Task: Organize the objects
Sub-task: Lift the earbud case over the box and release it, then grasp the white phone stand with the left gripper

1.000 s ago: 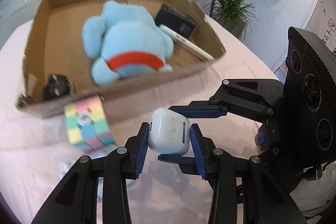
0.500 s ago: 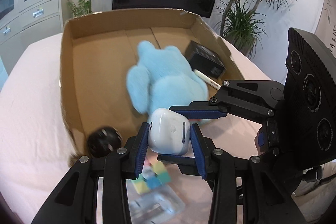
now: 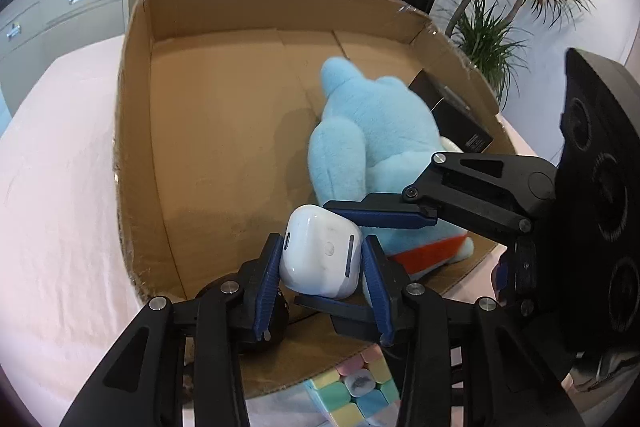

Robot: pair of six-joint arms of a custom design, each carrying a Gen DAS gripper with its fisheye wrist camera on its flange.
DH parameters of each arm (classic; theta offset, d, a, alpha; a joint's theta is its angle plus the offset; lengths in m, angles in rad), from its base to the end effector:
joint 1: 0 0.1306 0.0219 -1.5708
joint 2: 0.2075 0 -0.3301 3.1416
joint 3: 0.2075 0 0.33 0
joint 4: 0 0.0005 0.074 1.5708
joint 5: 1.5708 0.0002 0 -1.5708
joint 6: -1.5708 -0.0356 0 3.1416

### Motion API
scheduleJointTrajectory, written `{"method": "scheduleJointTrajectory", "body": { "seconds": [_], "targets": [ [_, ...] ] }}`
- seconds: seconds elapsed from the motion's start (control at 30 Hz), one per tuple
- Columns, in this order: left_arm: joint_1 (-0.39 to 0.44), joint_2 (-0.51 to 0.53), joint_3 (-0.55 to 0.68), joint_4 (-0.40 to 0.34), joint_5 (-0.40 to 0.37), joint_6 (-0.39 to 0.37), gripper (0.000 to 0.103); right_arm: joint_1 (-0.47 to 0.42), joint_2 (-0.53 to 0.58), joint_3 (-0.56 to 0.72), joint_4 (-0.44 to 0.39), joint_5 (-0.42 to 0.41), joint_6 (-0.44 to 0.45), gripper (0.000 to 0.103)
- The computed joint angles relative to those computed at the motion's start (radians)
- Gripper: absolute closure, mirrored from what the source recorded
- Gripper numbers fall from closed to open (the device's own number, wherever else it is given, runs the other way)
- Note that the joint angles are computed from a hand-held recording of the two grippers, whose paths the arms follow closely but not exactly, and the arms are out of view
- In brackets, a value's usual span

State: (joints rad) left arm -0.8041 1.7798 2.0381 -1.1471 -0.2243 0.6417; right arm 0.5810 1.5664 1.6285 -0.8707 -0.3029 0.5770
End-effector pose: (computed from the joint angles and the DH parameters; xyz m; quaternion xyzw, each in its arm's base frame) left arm 0.3820 -0.3858 0.4323 0.0387 0.9365 -0.1408 0.3190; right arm 0.4059 0.2786 0.3962 -0.5491 0.7374 0.1408 0.3674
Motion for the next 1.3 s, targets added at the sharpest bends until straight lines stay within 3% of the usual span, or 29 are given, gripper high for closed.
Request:
{"method": "scheduleJointTrajectory", "body": {
  "seconds": [0.1, 0.13, 0.2, 0.33, 0.47, 0.53, 0.63, 0.73, 0.83, 0.9, 0.93, 1.03, 1.07, 1.13, 1.3],
  "targets": [
    [-0.006, -0.026, -0.005, 0.004, -0.047, 0.036, 0.049, -0.005, -0.047, -0.021, 0.019, 0.004, -0.019, 0.049],
    [-0.013, -0.062, -0.041, 0.036, -0.063, 0.047, 0.040, -0.013, -0.067, -0.024, 0.017, -0.013, -0.027, 0.039],
    [-0.023, -0.125, -0.107, 0.078, -0.092, 0.068, 0.030, -0.038, -0.113, -0.038, 0.011, -0.068, -0.071, 0.033],
    [-0.084, -0.278, -0.294, 0.091, -0.197, 0.210, 0.027, -0.094, -0.185, -0.104, -0.010, -0.192, -0.213, 0.025],
    [-0.190, -0.409, -0.530, 0.055, -0.300, 0.483, 0.026, -0.127, -0.270, -0.248, -0.057, -0.256, -0.316, 0.025],
    [-0.244, -0.433, -0.625, 0.067, -0.290, 0.592, 0.026, -0.126, -0.305, -0.328, -0.061, -0.273, -0.356, 0.025],
    [-0.290, -0.423, -0.695, 0.114, -0.260, 0.676, 0.027, -0.097, -0.332, -0.413, -0.050, -0.243, -0.391, 0.025],
    [-0.328, -0.344, -0.658, 0.075, -0.281, 0.706, 0.027, -0.060, -0.348, -0.473, -0.011, -0.172, -0.435, 0.035],
    [-0.351, -0.314, -0.651, 0.104, -0.293, 0.694, 0.027, -0.029, -0.354, -0.518, 0.027, -0.095, -0.428, 0.047],
    [-0.360, -0.291, -0.632, 0.077, -0.329, 0.699, 0.027, -0.024, -0.343, -0.527, 0.031, -0.098, -0.421, 0.057],
    [-0.359, -0.284, -0.629, 0.077, -0.337, 0.706, 0.031, -0.025, -0.349, -0.539, 0.047, -0.109, -0.420, 0.061],
    [-0.347, -0.267, -0.599, 0.026, -0.340, 0.723, 0.056, -0.038, -0.350, -0.542, 0.048, -0.128, -0.421, 0.066],
    [-0.344, -0.274, -0.607, 0.044, -0.329, 0.708, 0.064, -0.048, -0.349, -0.542, 0.045, -0.143, -0.416, 0.067],
    [-0.343, -0.274, -0.612, 0.071, -0.320, 0.686, 0.068, -0.062, -0.342, -0.539, 0.040, -0.163, -0.412, 0.067],
    [-0.355, -0.267, -0.604, 0.056, -0.355, 0.711, 0.072, -0.059, -0.352, -0.548, 0.051, -0.145, -0.423, 0.067]
  ]
}}
